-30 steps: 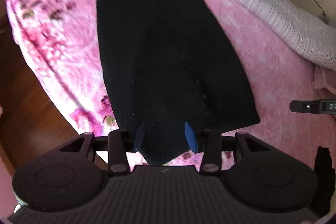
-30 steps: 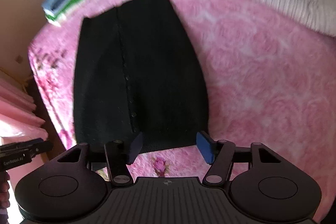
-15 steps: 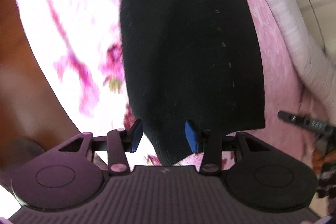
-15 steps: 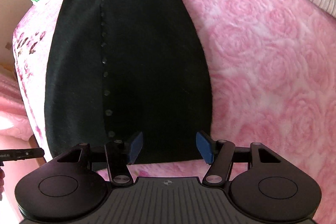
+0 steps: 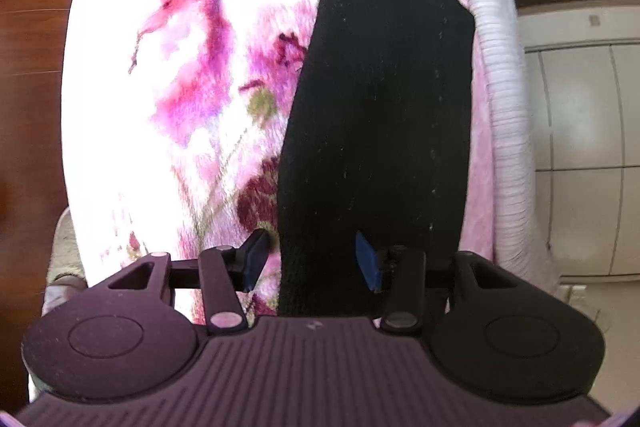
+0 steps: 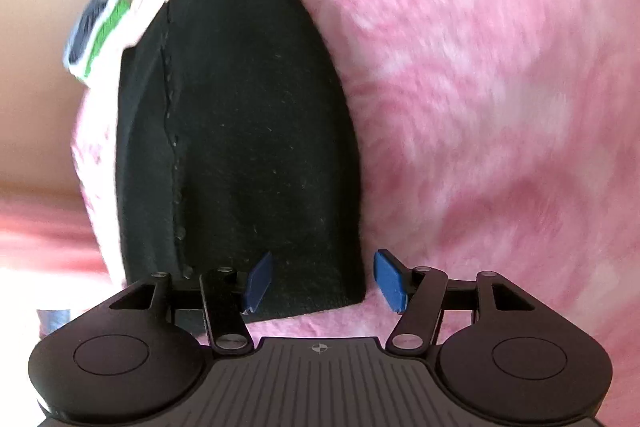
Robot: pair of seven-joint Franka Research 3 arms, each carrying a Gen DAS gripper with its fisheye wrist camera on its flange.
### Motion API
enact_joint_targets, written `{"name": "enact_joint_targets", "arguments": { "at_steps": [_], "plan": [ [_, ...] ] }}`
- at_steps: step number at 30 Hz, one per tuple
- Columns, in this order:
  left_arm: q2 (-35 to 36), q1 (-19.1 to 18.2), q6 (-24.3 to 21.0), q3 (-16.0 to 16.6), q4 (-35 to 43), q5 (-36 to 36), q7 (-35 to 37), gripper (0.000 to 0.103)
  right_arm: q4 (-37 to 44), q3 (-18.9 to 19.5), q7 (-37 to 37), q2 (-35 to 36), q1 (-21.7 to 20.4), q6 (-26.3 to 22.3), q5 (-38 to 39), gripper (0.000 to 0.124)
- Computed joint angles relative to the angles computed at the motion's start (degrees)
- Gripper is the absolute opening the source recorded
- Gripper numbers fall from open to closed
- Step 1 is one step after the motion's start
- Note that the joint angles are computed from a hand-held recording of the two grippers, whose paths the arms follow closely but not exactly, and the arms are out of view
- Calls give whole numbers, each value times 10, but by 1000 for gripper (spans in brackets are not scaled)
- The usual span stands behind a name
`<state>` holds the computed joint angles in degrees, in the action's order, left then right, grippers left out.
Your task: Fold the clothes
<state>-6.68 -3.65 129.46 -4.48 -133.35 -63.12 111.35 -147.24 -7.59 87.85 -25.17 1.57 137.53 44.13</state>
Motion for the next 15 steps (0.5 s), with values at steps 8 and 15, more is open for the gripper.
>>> {"name": "enact_joint_targets", "arguments": {
  "at_steps": [8, 15],
  "plan": [
    [-13, -16, 9, -8, -13, -10, 46, 42, -9, -42, -93, 28, 13, 1, 159, 42],
    [-11, -30, 45, -6, -24, -78, 47, 36, 15, -39, -133, 63, -12, -45, 181, 42]
  ]
}}
